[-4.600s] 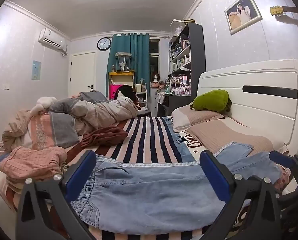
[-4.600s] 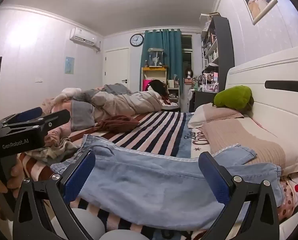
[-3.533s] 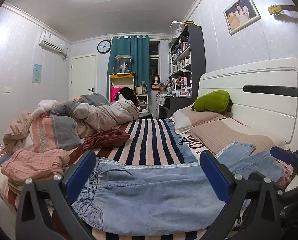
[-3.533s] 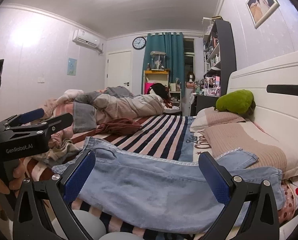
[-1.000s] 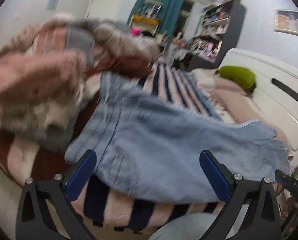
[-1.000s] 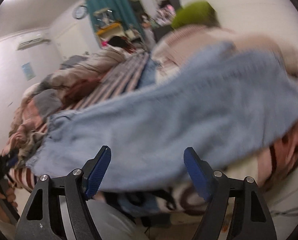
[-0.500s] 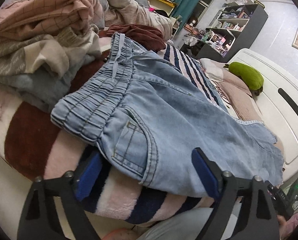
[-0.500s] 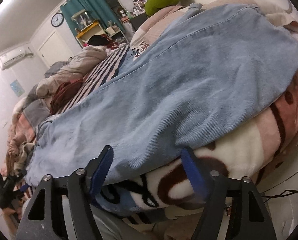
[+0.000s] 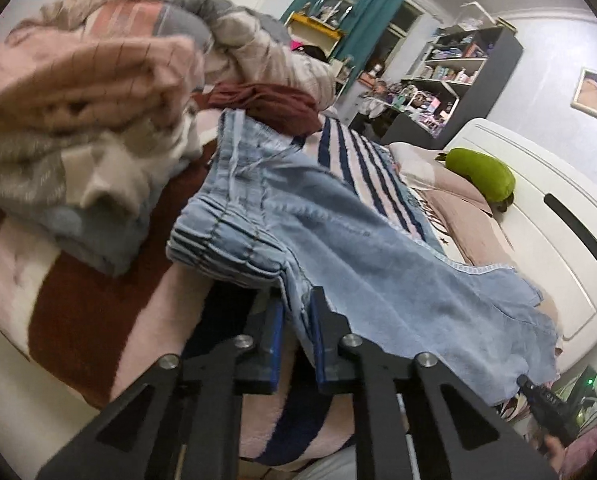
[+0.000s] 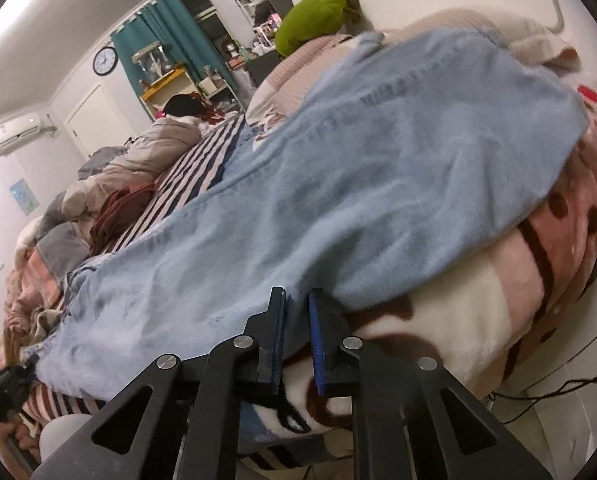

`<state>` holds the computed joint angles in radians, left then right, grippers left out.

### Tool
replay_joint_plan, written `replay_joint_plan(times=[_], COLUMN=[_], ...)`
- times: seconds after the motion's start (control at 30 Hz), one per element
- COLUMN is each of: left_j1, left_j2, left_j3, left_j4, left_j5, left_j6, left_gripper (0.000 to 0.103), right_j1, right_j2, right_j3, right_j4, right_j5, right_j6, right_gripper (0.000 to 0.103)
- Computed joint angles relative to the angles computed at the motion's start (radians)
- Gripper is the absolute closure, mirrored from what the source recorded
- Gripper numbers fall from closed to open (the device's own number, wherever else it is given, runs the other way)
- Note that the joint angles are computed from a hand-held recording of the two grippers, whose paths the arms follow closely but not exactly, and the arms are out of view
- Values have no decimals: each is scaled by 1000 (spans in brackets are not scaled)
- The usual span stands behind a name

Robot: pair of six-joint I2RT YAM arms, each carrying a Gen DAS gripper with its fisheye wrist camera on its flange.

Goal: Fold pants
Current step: 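Grasp the waistband with the left tool while the right tool grasps the leg hem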

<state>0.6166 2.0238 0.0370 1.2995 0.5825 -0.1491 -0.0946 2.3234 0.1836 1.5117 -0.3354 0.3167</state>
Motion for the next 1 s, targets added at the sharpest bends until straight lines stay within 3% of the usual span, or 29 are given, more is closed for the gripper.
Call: replay_joint_plan(times=[0.1, 0.2, 0.23, 0.27, 0.33, 0.47, 0.6, 0.67, 0.7, 0.77, 0.87, 1.0], left_j1=[4, 11, 17, 21, 20, -38, -87, -99, -100, -86, -63, 3], left_j2=[-1, 11, 24, 48, 92, 170, 189, 183, 177, 171, 126, -9], left_j3=[-12, 16, 32, 34, 62, 98, 125, 129, 130, 120, 79, 9], left_j4=[18, -47, -78, -67, -89, -35, -8, -16, -22, -9, 6, -25], left_j5=[7, 13, 27, 40, 94, 76, 33, -5, -16, -7, -1, 65], left_j6=[-7, -5, 2, 3, 6, -39, -89, -91, -91, -95, -70, -47], left_gripper=[95, 92, 82, 63, 44, 44, 48, 71, 75, 85, 90, 90], right_j1=[9, -22, -39, -38, -39, -58, -49, -25, -14, 18, 44, 78], right_j2=[-26, 0, 21, 41, 78, 123, 114, 105, 99, 77, 26, -65], right_j3=[-6, 1, 0, -9, -20, -6, 31, 43, 51, 61, 74, 48], right_j4=[-17, -30, -23, -2, 33, 58, 54, 53, 53, 34, -28, -63], right_j5=[3, -45, -63, -54, -59, -105, -124, -95, -84, -52, -36, -12], right_j6=[-1, 23, 30, 36, 38, 30, 53, 51, 54, 64, 33, -4], right_gripper=[98, 92, 74, 50, 45, 44, 44, 44, 45, 62, 80, 93])
